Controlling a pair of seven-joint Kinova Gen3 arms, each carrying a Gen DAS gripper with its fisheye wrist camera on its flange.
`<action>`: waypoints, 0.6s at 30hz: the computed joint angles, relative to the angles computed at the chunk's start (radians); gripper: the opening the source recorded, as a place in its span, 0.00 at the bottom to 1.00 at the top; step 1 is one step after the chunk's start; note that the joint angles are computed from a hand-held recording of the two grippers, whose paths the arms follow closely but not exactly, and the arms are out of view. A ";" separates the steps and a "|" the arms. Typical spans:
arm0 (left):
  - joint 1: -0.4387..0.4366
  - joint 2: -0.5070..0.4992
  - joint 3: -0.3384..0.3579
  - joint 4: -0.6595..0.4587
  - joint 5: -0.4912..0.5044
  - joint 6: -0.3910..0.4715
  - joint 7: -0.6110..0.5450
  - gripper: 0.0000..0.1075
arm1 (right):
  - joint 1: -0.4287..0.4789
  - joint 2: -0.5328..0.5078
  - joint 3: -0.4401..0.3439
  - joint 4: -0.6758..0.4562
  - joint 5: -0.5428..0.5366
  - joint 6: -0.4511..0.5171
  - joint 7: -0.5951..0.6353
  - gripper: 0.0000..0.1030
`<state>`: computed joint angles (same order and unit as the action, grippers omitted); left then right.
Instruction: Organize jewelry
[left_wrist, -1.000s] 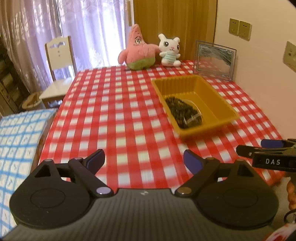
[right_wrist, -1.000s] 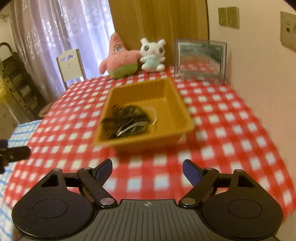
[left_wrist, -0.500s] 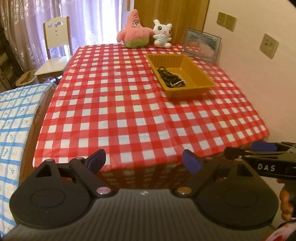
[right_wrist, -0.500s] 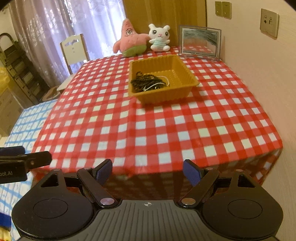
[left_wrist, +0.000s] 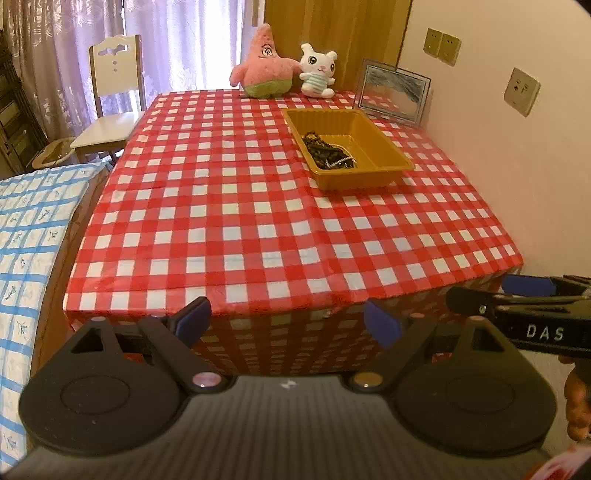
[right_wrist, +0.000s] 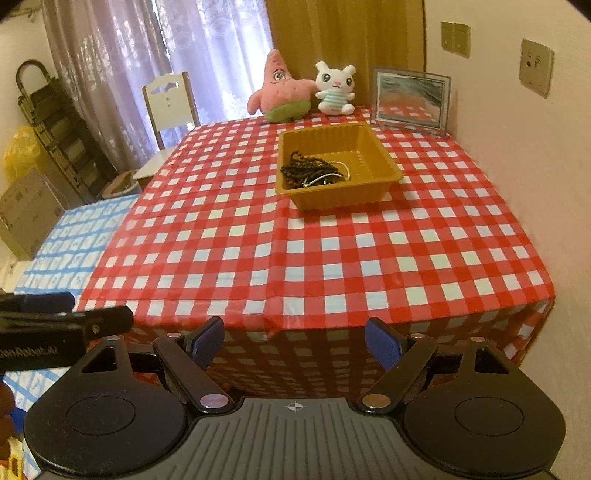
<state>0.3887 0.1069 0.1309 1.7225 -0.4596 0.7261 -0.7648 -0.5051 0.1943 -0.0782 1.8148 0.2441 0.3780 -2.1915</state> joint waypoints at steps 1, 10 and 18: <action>0.004 0.002 0.003 -0.003 -0.002 0.003 0.005 0.83 | 0.011 -0.001 -0.005 -0.001 -0.013 0.004 0.011 0.81; 0.035 0.019 0.002 -0.020 -0.043 0.033 0.057 0.83 | 0.048 -0.014 -0.022 0.001 -0.076 0.015 0.080 0.81; 0.029 0.021 -0.002 -0.023 -0.037 0.022 0.036 0.83 | 0.054 -0.015 -0.018 0.004 -0.082 0.011 0.083 0.81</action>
